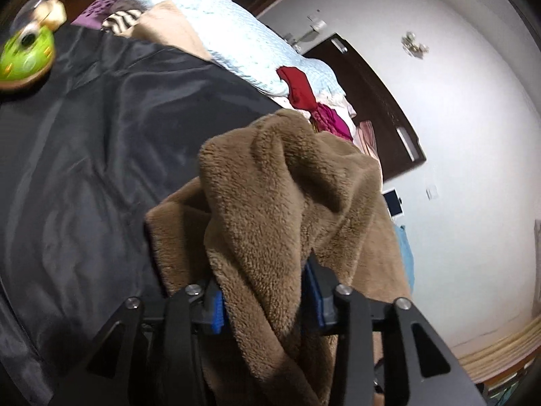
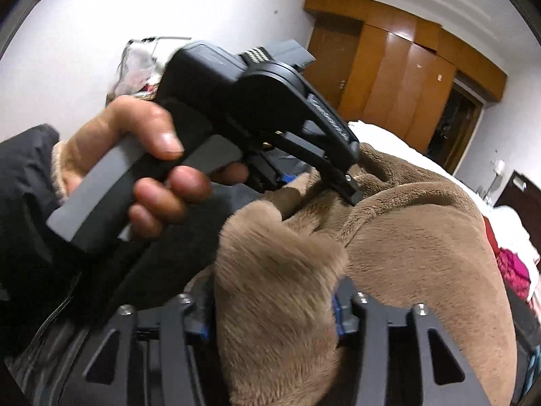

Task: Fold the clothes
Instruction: 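Fold the held edge over the sweatshirt with the right gripper and release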

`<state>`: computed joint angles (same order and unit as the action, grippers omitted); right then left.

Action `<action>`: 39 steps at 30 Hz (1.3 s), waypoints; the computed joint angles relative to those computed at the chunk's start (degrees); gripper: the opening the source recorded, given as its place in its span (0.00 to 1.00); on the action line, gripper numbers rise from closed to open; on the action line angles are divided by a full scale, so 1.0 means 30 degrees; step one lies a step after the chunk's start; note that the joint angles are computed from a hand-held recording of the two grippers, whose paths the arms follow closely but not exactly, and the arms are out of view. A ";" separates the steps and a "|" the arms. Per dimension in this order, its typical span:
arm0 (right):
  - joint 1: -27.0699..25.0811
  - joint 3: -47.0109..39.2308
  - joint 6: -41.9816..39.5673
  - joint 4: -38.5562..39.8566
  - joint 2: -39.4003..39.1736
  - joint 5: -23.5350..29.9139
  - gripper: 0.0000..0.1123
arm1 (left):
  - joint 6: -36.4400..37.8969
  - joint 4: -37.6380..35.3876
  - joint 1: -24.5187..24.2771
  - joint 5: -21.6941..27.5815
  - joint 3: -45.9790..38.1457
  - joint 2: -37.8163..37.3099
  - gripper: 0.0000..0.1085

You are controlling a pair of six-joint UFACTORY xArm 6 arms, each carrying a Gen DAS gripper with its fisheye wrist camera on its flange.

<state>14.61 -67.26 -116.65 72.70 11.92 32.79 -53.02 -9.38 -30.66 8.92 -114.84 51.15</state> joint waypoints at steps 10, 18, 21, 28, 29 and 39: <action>-0.2818 -0.0288 0.2015 -0.1978 -0.1021 0.4756 0.62 | -0.5085 0.5472 0.0310 -0.0324 0.2131 -0.1092 0.57; -0.4758 -0.3346 0.4702 0.0439 -0.0293 0.4749 0.69 | -0.7306 0.8372 0.0088 0.3591 0.0678 -0.1325 0.62; -0.4513 -0.4448 0.5674 -0.0603 0.0621 0.4546 0.69 | -0.8163 0.9389 -0.0154 0.5374 0.0221 -0.1603 0.63; -0.3184 -0.3208 0.3571 -0.1000 0.0607 0.3016 0.70 | -1.0615 1.2840 -0.1351 1.0235 -0.0583 -0.2882 0.63; -0.2995 -0.3090 0.3545 -0.1228 0.0654 0.2937 0.72 | -1.0991 1.3349 -0.1510 1.0255 -0.0305 -0.3205 0.63; -0.2890 -0.4251 0.6729 -0.3606 0.2029 0.3857 0.88 | -1.3833 1.6718 -0.3186 0.8795 -0.0387 -0.3332 0.71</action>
